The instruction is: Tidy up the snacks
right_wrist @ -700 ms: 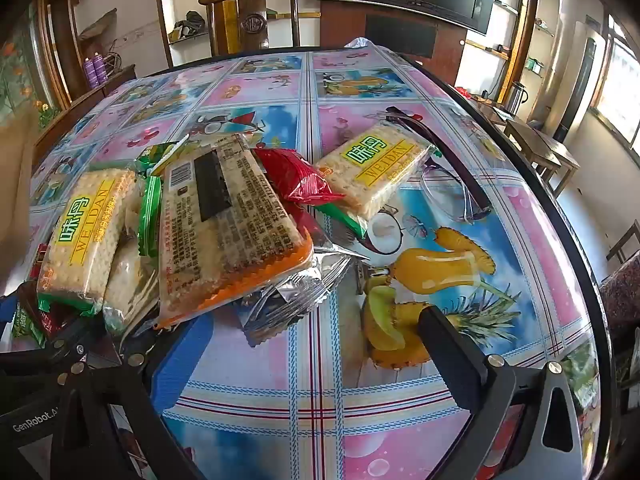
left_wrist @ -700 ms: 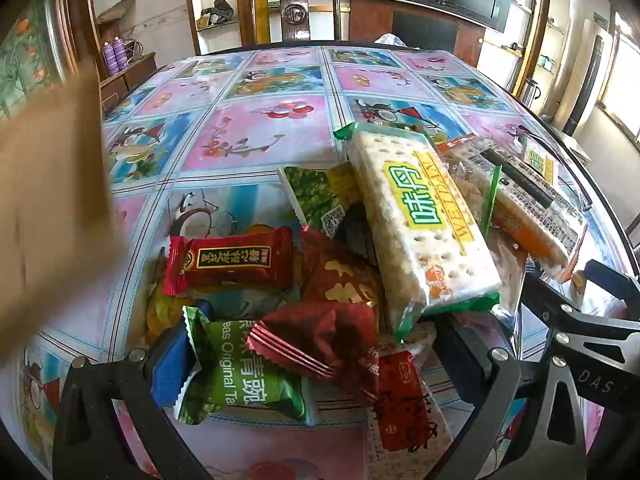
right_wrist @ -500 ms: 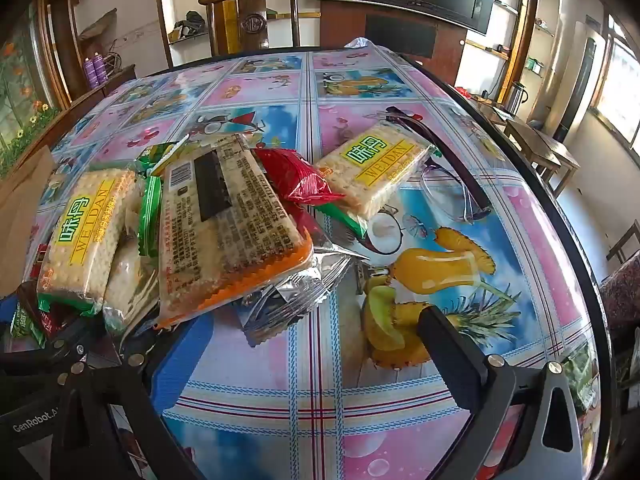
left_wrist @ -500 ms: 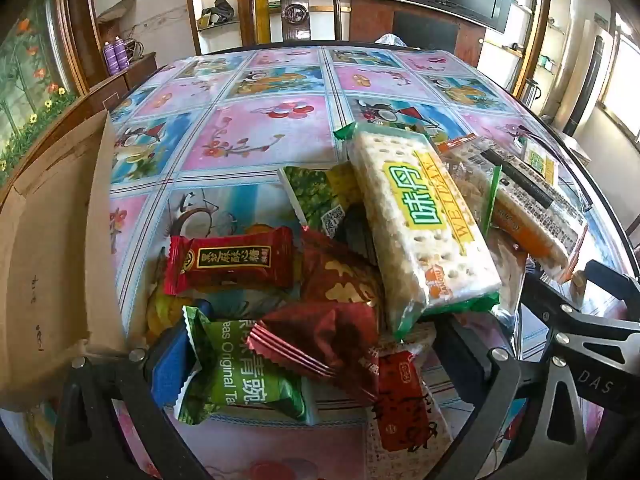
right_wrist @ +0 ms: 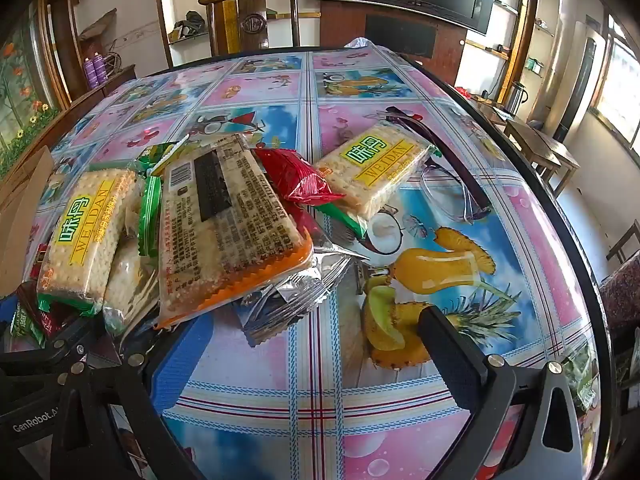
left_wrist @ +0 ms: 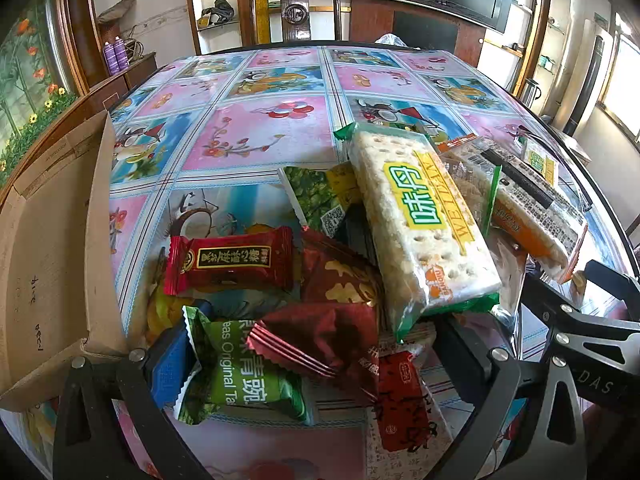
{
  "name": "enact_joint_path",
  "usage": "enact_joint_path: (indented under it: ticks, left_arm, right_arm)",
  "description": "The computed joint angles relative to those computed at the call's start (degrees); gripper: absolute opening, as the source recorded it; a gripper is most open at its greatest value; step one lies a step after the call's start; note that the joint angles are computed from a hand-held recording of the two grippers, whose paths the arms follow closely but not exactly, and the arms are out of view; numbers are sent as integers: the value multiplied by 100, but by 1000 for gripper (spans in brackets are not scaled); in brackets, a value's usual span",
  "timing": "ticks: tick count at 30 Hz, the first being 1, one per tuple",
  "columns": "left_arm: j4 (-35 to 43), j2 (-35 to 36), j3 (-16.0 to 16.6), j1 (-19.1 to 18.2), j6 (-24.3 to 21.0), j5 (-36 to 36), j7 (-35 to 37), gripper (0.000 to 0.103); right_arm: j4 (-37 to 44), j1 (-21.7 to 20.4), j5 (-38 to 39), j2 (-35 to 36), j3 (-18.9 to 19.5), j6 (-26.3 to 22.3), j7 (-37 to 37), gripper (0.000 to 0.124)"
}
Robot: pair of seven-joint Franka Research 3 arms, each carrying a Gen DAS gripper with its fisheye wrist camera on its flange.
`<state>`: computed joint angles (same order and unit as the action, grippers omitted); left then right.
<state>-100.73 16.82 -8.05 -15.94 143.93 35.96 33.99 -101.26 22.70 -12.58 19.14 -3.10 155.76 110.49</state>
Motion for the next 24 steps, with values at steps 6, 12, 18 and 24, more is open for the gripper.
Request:
enact_joint_path:
  ticks: [6,12,18,24]
  left_arm:
    - [1,0,1,-1,-1,0,0,103]
    - [12,9,2,-9,-12,7,-6,103]
    - [3,2,1,-4,-2,2,-2,103]
    - [4,3,1,-5,-3,4,-3,103]
  right_arm:
    - [-11,-23,54,-6,25,13,-58,102]
    - [-248,-682,1614,-253,701,78,-1360,102]
    - [-942,-1035,3405,-931,1077,290,-3072,102]
    - [-1672,-1018,5526,-1866,1080,534,-5672,97]
